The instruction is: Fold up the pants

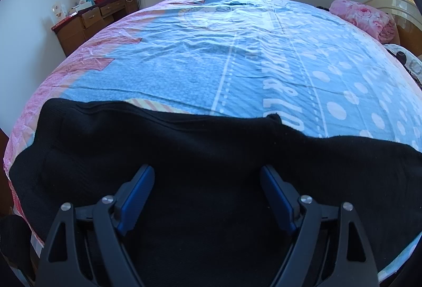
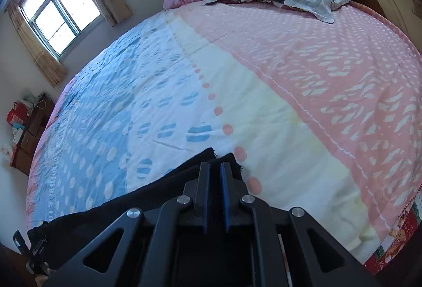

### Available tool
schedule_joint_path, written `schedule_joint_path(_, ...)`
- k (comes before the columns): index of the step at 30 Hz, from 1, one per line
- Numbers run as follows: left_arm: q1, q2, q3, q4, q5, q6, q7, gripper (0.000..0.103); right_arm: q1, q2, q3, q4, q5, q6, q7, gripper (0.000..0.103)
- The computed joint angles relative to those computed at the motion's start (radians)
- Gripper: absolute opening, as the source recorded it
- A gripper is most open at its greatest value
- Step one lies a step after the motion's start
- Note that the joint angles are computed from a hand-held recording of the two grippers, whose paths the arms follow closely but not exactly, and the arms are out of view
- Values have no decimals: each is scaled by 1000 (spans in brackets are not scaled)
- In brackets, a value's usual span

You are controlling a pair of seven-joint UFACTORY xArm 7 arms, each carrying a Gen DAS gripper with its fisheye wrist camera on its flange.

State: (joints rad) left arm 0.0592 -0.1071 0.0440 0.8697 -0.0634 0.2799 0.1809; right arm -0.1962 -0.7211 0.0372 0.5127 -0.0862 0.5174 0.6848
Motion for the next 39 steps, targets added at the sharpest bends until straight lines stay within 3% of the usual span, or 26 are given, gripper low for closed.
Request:
schedule_joint_path(5, 3, 0, -4, -1, 15, -2, -18, 85, -32, -41, 40, -40, -51, -79, 4, 4)
schedule_joint_path(11, 4, 0, -5, 2, 28, 4, -32, 85, -108, -90, 70, -88, -65, -249, 60, 4)
schedule_joint_path(15, 6, -1, -7, 0, 38, -2, -43, 85, -80, -99, 51, -104, -34, -256, 45, 4)
schedule_joint_path(20, 5, -4, -6, -5, 43, -6, -47, 85, -53, -113, 28, -94, -17, -190, 2, 6)
schedule_joint_path(24, 5, -3, -5, -4, 43, -3, -47, 85, 6, -75, -66, -92, 46, -160, -59, 6)
schedule_joint_path(27, 8, -4, -7, -3, 53, -1, -56, 85, 26, -95, -84, -127, 87, -204, -85, 8)
schedule_joint_path(29, 7, -4, -7, -2, 52, 2, -55, 85, 20, -104, -71, -133, 96, -204, -93, 25)
schedule_joint_path(30, 5, -4, -4, -1, 44, 5, -49, 85, 22, -109, -69, -136, 101, -209, -99, 48)
schedule_joint_path(31, 5, -4, -4, 0, 43, 6, -48, 85, 25, -116, -70, -143, 106, -224, -106, 62)
schedule_joint_path(32, 6, -3, -6, 0, 48, 6, -54, 86, 26, -122, -70, -148, 109, -237, -113, 63)
schedule_joint_path(36, 8, -2, -7, 1, 54, 3, -59, 86, -23, -101, -32, -112, 97, -157, -99, 61)
schedule_joint_path(38, 8, -4, -7, -5, 58, -6, -61, 86, 1, -72, -54, -100, 94, -134, -131, 36)
schedule_joint_path(39, 9, -4, -9, -6, 64, -8, -67, 86, -5, -62, -46, -92, 83, -117, -137, 13)
